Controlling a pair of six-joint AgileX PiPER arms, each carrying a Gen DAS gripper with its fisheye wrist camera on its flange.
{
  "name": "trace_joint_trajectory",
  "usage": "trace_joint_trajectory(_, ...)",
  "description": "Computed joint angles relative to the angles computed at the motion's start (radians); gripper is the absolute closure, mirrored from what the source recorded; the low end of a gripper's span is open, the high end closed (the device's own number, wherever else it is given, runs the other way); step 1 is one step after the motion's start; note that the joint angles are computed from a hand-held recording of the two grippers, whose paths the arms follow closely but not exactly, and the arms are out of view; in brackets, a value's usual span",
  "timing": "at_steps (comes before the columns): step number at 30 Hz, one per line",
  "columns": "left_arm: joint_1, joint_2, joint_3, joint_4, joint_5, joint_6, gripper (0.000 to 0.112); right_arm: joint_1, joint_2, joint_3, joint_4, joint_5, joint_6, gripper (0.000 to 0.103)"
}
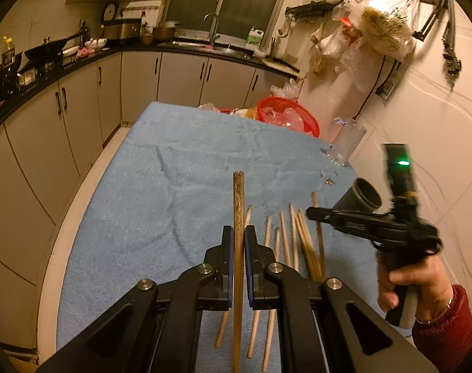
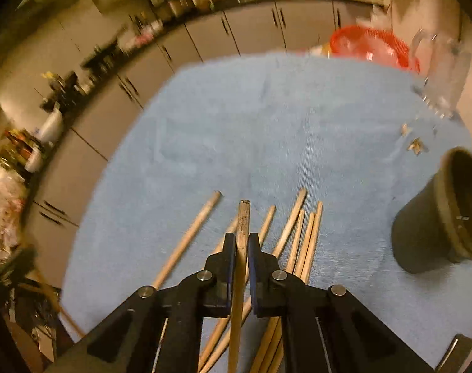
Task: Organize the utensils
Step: 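Lift the held chopsticks upright and carry both tools over the black cup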
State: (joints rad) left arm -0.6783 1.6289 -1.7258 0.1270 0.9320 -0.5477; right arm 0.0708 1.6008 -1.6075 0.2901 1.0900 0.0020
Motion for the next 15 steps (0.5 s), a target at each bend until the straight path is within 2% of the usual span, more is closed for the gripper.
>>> trace_joint_trajectory(5,-0.036,-0.021,-0.038,0.048,0.025,-0.027,0.106,-0.03,-0.205,0.111,0.058,-0.078,-0.038,0.096)
trace_joint_trajectory(8,-0.066,-0.016,-0.088,0.085,0.052,-0.043,0.106,-0.015,-0.29,0.128,0.037,-0.112,-0.02,0.096)
trace_joint_trajectory(11,-0.087,0.009,-0.157,0.106,0.089,-0.043,0.106,0.031,-0.331,0.103,-0.02,-0.119,0.049,0.096)
trace_joint_trajectory(15,-0.11,0.057,-0.263,0.133,0.137,-0.04,0.106,-0.001,-0.351,0.06,-0.013,-0.112,0.059,0.096)
